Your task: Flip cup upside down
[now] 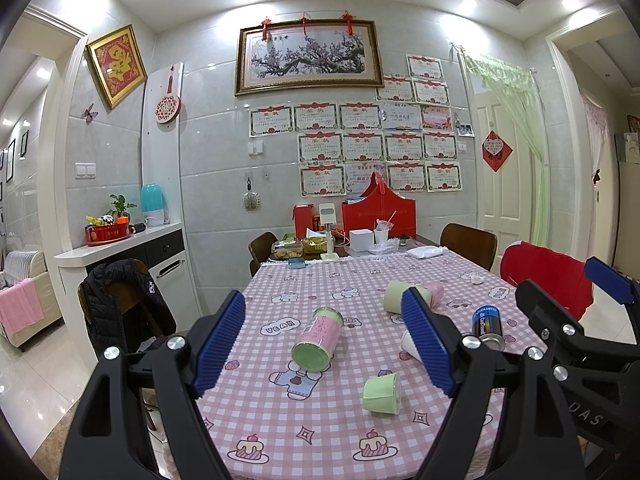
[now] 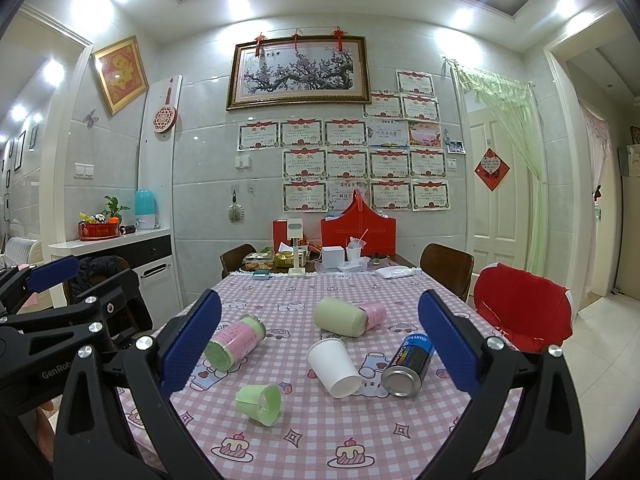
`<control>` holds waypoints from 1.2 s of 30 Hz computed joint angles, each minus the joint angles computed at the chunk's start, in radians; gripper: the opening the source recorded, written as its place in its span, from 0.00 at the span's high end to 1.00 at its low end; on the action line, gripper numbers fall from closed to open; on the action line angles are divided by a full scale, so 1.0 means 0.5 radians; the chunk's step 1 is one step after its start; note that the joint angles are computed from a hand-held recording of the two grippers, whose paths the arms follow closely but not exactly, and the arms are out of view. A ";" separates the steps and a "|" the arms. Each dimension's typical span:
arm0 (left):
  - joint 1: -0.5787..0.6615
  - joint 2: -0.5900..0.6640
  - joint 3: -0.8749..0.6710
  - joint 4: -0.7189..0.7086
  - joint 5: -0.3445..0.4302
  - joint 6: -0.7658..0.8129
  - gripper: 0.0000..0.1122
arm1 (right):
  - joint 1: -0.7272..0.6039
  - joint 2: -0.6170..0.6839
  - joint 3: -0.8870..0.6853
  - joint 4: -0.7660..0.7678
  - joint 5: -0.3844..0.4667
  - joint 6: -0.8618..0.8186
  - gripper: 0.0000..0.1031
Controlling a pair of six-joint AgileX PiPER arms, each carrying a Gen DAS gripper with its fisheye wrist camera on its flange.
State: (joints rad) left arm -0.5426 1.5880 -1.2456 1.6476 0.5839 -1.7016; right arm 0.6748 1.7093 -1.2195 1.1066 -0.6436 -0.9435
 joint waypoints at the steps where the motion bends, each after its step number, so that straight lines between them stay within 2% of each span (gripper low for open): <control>1: 0.000 -0.001 0.000 -0.002 -0.001 0.002 0.29 | 0.000 0.001 0.000 -0.001 0.000 0.002 0.08; 26: 0.025 0.017 0.009 0.035 -0.030 -0.033 0.29 | -0.029 0.023 0.010 -0.043 0.008 0.052 0.08; 29: 0.016 0.070 0.001 0.091 -0.022 -0.102 0.29 | -0.045 0.016 0.038 -0.070 0.011 0.087 0.08; 36: -0.004 0.163 -0.102 0.023 -0.034 -0.038 0.29 | -0.108 0.032 0.049 -0.082 0.042 0.114 0.08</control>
State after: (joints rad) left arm -0.5446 1.6696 -1.2968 1.6593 0.5670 -1.7206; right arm 0.6209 1.7253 -1.1950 1.0658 -0.6225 -0.8864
